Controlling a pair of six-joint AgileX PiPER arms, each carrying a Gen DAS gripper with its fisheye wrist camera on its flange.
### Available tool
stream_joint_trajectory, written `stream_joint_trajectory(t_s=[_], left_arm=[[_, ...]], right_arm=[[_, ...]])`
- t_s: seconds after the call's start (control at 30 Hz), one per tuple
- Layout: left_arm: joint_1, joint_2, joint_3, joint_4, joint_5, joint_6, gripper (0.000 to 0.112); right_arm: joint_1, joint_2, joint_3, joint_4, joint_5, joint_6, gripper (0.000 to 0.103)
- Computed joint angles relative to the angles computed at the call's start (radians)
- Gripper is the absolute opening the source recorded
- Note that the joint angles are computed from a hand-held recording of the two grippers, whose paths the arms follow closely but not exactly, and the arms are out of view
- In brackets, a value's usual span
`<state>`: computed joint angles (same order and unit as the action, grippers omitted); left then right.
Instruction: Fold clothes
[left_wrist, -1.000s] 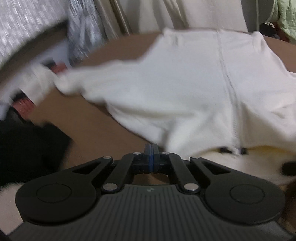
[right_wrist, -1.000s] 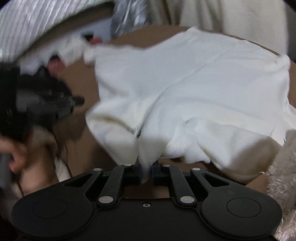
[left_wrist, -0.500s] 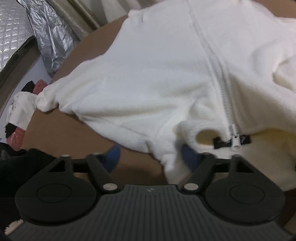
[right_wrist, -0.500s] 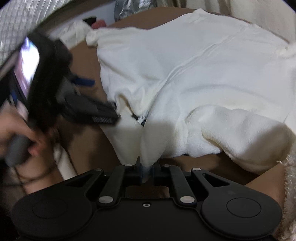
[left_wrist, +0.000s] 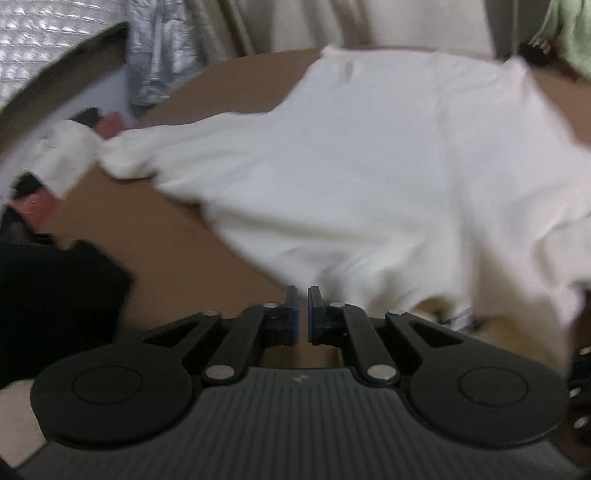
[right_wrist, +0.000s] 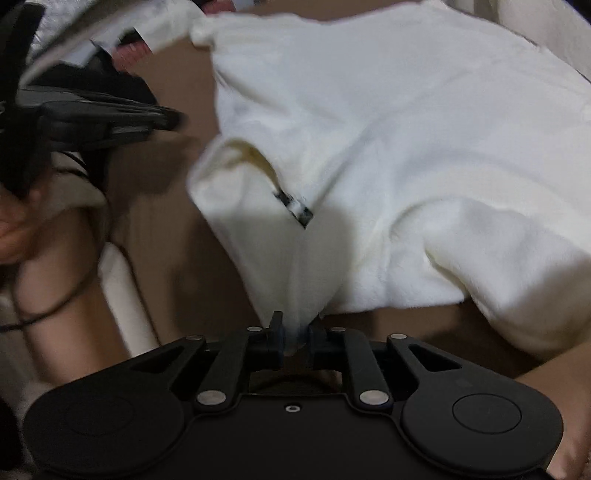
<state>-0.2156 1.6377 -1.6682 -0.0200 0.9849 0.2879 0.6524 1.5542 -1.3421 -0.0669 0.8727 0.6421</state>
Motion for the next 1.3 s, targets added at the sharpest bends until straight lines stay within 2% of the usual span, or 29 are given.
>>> stream_joint_trajectory(t_s=[0.07,0.13,0.17,0.23,0.27,0.37,0.47,0.53,0.63,0.7,0.8,0.83,0.87,0.9,0.97,1.0,1.03,1.1,1.17,1.23,1.3], left_arm=[[-0.044,-0.003,-0.004,0.01,-0.022,0.004,0.04],[-0.093,0.01,-0.027,0.007,-0.038,0.002,0.051],[-0.113,0.022,-0.043,0.0,-0.043,0.005,0.052],[-0.147,0.068,-0.109,-0.041,-0.024,0.019,0.055],[-0.164,0.086,-0.139,-0.074,-0.014,0.028,0.057],[-0.223,0.139,-0.208,-0.156,0.01,0.071,0.063],[-0.279,0.177,-0.23,-0.206,0.03,0.158,0.067],[-0.318,0.198,-0.235,-0.212,0.059,0.213,0.071],[-0.36,0.22,-0.22,-0.212,0.132,0.277,0.075],[-0.372,0.222,-0.181,-0.216,0.149,0.306,0.08],[-0.379,0.208,-0.095,-0.195,0.081,0.3,0.08],[-0.37,0.202,-0.078,-0.221,0.07,0.302,0.074],[-0.362,0.198,-0.066,-0.246,0.062,0.304,0.061],[-0.359,0.195,-0.063,-0.265,0.059,0.305,0.057],[-0.351,0.188,-0.063,-0.277,0.047,0.313,0.036],[-0.348,0.187,-0.065,-0.281,0.042,0.318,0.032],[-0.346,0.19,-0.071,-0.284,0.039,0.319,0.029],[-0.338,0.206,-0.084,-0.3,0.033,0.31,0.029],[-0.327,0.226,-0.099,-0.322,0.026,0.296,0.038],[-0.322,0.24,-0.111,-0.334,0.034,0.277,0.044],[-0.309,0.262,-0.154,-0.361,0.088,0.272,0.021]], right_arm=[[-0.021,-0.064,0.042,0.005,-0.062,0.004,0.021],[-0.061,-0.177,0.11,-0.011,-0.157,0.04,0.03],[-0.087,-0.239,0.147,-0.03,-0.204,0.069,0.036],[-0.168,-0.369,0.215,-0.062,-0.287,0.123,0.04],[-0.231,-0.43,0.24,-0.031,-0.311,0.11,0.041],[-0.514,-0.585,0.313,0.212,-0.357,-0.018,0.05],[-0.814,-0.693,0.371,0.358,-0.325,-0.04,0.058],[-1.014,-0.725,0.373,0.426,-0.237,-0.075,0.058],[-1.303,-0.716,0.345,0.521,-0.053,-0.2,0.059],[-1.423,-0.72,0.363,0.521,0.023,-0.223,0.06],[-1.62,-0.743,0.456,0.629,0.111,-0.364,0.061],[-1.685,-0.746,0.485,0.655,0.139,-0.409,0.061],[-1.748,-0.746,0.514,0.676,0.167,-0.453,0.061],[-1.813,-0.746,0.547,0.704,0.19,-0.509,0.061],[-1.945,-0.742,0.621,0.768,0.229,-0.647,0.061],[-1.982,-0.738,0.656,0.791,0.225,-0.697,0.061],[-1.993,-0.736,0.692,0.815,0.2,-0.733,0.062],[-1.988,-0.737,0.782,0.902,0.095,-0.833,0.062],[-1.983,-0.72,0.881,1.071,-0.024,-1.03,0.067],[-1.927,-0.671,0.934,1.257,-0.159,-1.23,0.068],[-1.871,-0.608,0.921,1.385,-0.248,-1.371,0.064]])
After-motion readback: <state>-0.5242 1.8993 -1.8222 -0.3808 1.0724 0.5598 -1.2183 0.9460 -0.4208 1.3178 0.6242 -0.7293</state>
